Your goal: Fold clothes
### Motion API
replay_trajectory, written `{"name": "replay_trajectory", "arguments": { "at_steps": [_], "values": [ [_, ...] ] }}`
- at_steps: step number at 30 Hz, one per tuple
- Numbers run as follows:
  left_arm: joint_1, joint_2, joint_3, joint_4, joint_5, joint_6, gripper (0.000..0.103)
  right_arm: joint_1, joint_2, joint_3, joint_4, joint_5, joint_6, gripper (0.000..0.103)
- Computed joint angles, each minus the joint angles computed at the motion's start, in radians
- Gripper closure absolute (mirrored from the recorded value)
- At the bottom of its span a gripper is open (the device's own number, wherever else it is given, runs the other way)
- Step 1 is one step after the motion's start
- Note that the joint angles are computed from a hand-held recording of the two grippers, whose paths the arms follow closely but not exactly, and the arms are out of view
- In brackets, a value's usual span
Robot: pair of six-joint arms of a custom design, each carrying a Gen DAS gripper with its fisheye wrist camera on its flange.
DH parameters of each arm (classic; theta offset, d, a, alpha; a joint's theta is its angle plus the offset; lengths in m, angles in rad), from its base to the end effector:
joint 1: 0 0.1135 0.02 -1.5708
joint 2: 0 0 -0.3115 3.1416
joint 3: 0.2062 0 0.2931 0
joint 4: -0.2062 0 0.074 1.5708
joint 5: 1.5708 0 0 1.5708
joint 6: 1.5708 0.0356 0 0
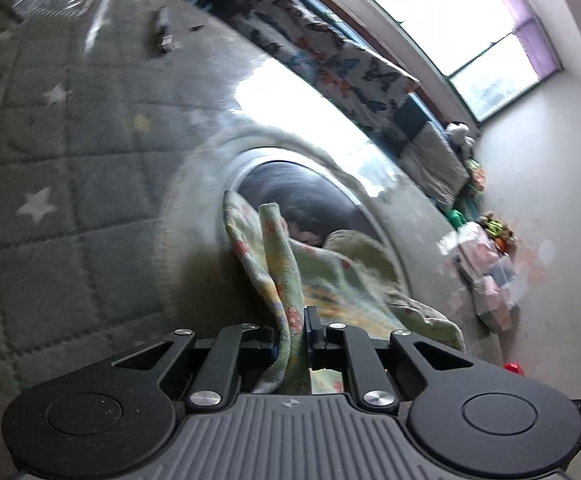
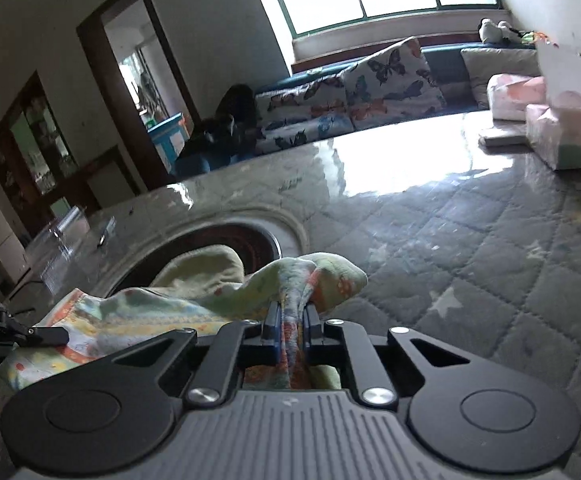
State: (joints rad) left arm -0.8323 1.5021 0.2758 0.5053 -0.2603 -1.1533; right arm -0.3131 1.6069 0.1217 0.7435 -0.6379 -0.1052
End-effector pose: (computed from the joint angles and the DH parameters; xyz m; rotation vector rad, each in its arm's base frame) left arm 0.1639 -0.1664 0.1029 -0.5176 2.3187 -0.7292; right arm 0.1884 -0.0387 0.0748 -0.0882 2.1858 0.5015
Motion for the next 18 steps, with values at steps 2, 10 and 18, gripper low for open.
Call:
{"name": "replay_trajectory", "arguments": {
  "at_steps": [2, 10, 18],
  "values": [
    [-0.013, 0.011, 0.028, -0.005, 0.005, 0.024, 0.091, -0.042, -0.051, -0.007, -0.044, -0.018, -0.030, 0.095],
    [-0.074, 0.131, 0.197, -0.013, 0.058, 0.111, 0.092, -0.319, -0.270, 0.010, -0.328, -0.121, -0.216, 0.095],
    [-0.139, 0.280, 0.416, -0.054, 0.109, 0.191, 0.093, -0.595, -0.312, 0.090, -0.497, -0.211, -0.363, 0.095]
  ]
}}
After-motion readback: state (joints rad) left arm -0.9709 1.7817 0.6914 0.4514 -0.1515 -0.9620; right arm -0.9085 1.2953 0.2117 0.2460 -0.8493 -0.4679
